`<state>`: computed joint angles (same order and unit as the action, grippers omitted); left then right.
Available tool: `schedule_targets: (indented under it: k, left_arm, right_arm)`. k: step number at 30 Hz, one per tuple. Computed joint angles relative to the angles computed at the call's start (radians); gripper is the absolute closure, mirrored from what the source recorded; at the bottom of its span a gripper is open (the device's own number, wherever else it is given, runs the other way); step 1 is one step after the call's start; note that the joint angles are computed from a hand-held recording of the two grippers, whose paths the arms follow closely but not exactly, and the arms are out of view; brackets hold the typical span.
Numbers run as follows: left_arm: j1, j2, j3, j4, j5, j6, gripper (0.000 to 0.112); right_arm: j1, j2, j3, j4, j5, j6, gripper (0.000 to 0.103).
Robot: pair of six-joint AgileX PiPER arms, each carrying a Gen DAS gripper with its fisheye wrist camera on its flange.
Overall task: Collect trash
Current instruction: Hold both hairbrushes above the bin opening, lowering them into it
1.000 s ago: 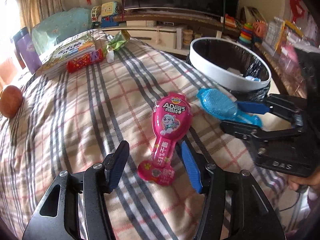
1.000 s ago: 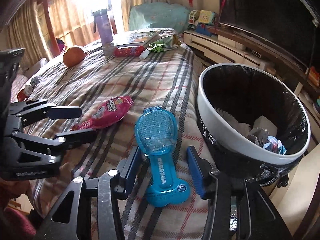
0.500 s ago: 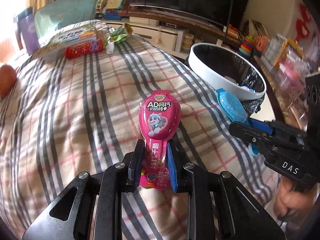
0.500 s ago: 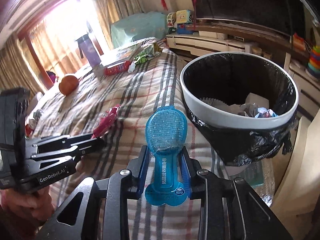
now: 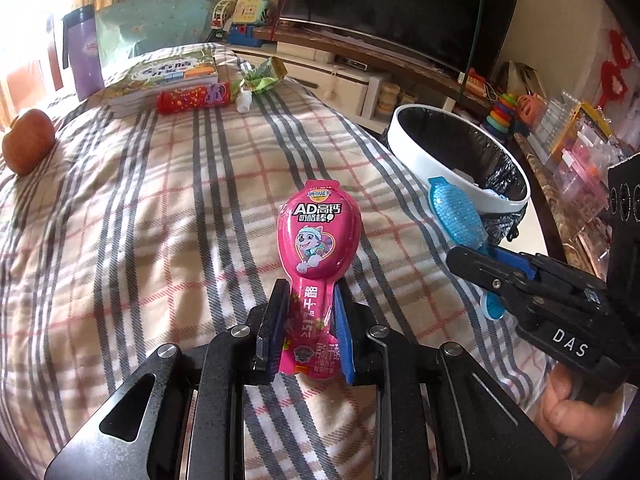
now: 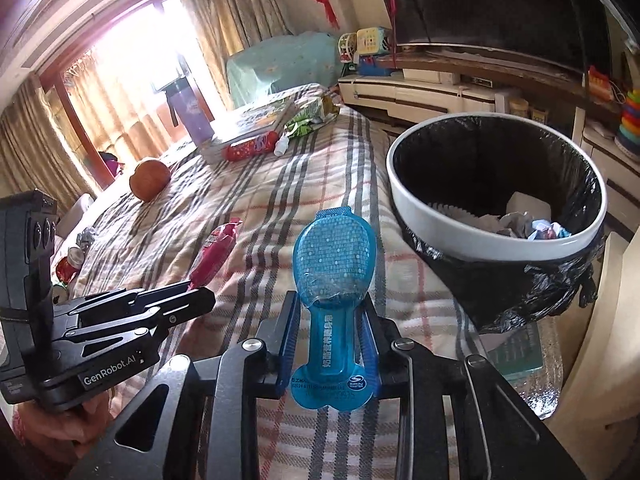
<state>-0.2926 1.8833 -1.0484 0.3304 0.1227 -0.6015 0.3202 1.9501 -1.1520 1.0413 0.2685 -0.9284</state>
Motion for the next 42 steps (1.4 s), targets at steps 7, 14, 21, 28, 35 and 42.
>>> schedule_targets:
  k: [7, 14, 21, 28, 35, 42]
  left_arm:
    - [-0.010, 0.003, -0.028, 0.035, 0.025, -0.029, 0.092]
    - [-0.023, 0.019, -0.072, 0.044, 0.055, -0.026, 0.092]
    - [-0.046, 0.040, -0.117, 0.059, 0.085, -0.030, 0.092]
    - [-0.064, 0.054, -0.153, 0.027, 0.106, 0.012, 0.092]
    - [-0.088, 0.073, -0.205, 0.027, 0.136, 0.032, 0.092]
    - [-0.100, 0.101, -0.263, -0.038, 0.157, 0.106, 0.092]
  right_arm:
    - [-0.019, -0.020, 0.005, 0.026, 0.000, -0.028, 0.075]
    - [-0.049, -0.027, 0.001, 0.053, 0.011, -0.055, 0.075]
    - [-0.082, -0.034, -0.001, 0.073, 0.023, -0.079, 0.076]
    - [-0.109, -0.047, 0.003, 0.089, 0.027, -0.095, 0.076]
    - [-0.134, -0.052, 0.003, 0.086, 0.027, -0.094, 0.076]
    - [-0.157, -0.056, -0.004, 0.048, 0.026, -0.061, 0.076]
